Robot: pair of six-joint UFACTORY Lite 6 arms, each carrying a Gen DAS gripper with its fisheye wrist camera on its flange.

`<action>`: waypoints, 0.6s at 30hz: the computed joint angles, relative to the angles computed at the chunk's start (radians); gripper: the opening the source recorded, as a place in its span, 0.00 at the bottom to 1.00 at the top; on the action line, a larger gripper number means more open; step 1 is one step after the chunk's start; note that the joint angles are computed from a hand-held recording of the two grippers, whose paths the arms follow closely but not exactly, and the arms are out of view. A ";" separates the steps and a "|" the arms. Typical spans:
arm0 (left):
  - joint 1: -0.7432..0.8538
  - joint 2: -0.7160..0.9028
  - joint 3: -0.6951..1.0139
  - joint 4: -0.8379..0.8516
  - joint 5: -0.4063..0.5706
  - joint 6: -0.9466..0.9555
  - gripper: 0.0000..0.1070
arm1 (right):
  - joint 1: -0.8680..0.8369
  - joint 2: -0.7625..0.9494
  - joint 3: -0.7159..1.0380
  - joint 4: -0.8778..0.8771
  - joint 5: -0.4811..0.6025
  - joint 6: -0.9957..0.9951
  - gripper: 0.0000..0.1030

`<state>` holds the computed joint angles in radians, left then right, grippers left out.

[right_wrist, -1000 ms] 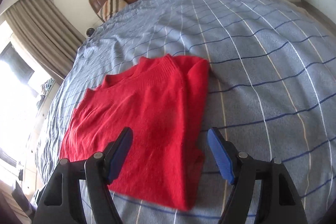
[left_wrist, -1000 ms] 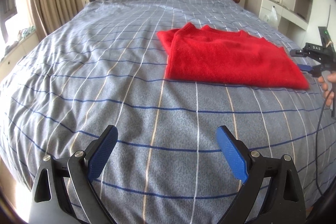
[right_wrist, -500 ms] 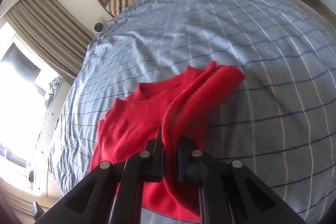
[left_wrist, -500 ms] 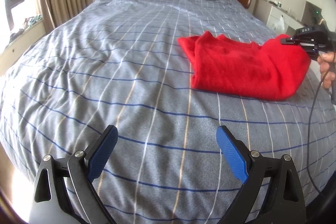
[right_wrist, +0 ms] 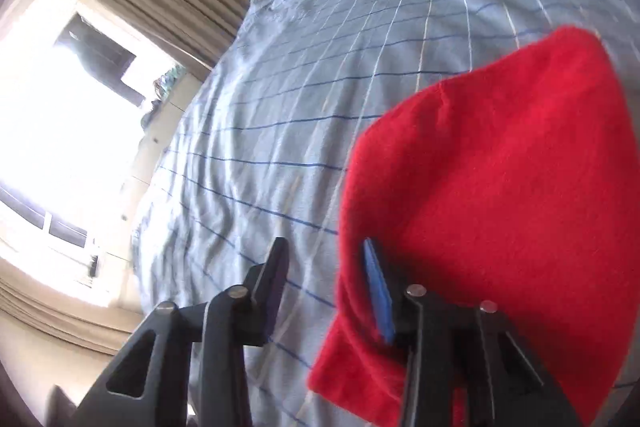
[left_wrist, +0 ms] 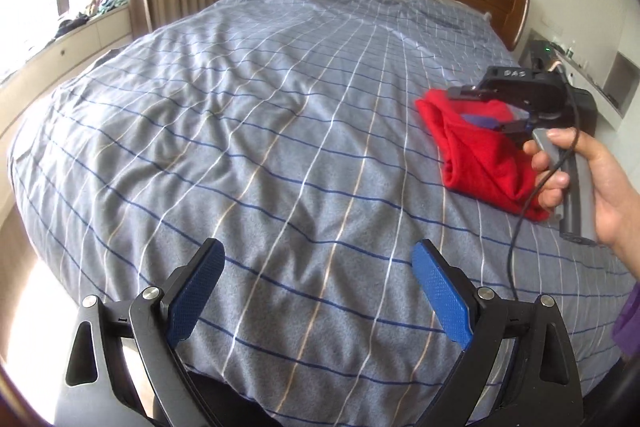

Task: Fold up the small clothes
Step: 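Grasp the folded sweater edge with the right gripper, fold it over, release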

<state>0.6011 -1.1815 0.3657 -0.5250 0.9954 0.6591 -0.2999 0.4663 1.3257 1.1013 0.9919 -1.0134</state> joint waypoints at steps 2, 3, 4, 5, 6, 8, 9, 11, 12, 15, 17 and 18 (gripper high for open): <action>0.083 0.021 -0.008 -0.051 0.019 0.088 0.89 | -0.086 0.002 -0.016 0.078 0.154 -0.043 0.51; 0.096 0.027 -0.013 -0.060 0.020 0.103 0.89 | -0.126 0.000 -0.010 0.082 0.220 -0.055 0.51; 0.105 0.035 -0.016 -0.070 0.020 0.116 0.89 | -0.164 -0.016 -0.009 0.072 0.261 -0.071 0.51; 0.103 0.040 -0.020 -0.075 0.015 0.120 0.89 | -0.198 -0.044 -0.015 0.059 0.280 -0.097 0.51; 0.093 0.042 -0.025 -0.074 0.010 0.113 0.89 | -0.232 -0.071 -0.021 0.034 0.281 -0.126 0.51; 0.043 0.043 -0.035 -0.056 -0.013 0.069 0.89 | -0.280 -0.131 -0.048 -0.017 0.230 -0.175 0.51; 0.018 0.033 -0.041 -0.044 -0.016 0.042 0.89 | -0.296 -0.154 -0.071 -0.043 0.188 -0.200 0.51; -0.056 0.014 -0.049 -0.007 -0.032 -0.036 0.89 | -0.294 -0.160 -0.106 -0.095 0.118 -0.220 0.45; -0.100 -0.002 -0.051 0.019 -0.036 -0.085 0.89 | -0.284 -0.157 -0.136 -0.099 0.104 -0.240 0.42; -0.237 -0.043 -0.047 0.110 -0.053 -0.232 0.89 | -0.191 -0.250 -0.333 -0.045 -0.011 -0.413 0.38; -0.322 -0.049 -0.042 0.175 -0.068 -0.318 0.89 | -0.079 -0.340 -0.492 -0.011 -0.147 -0.557 0.33; -0.367 -0.047 -0.039 0.213 -0.077 -0.364 0.89 | -0.020 -0.380 -0.565 0.008 -0.225 -0.609 0.33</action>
<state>0.2343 -1.2289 0.3266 -0.3122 0.9181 0.2947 -0.3195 0.0868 0.7608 1.1091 0.7671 -1.6227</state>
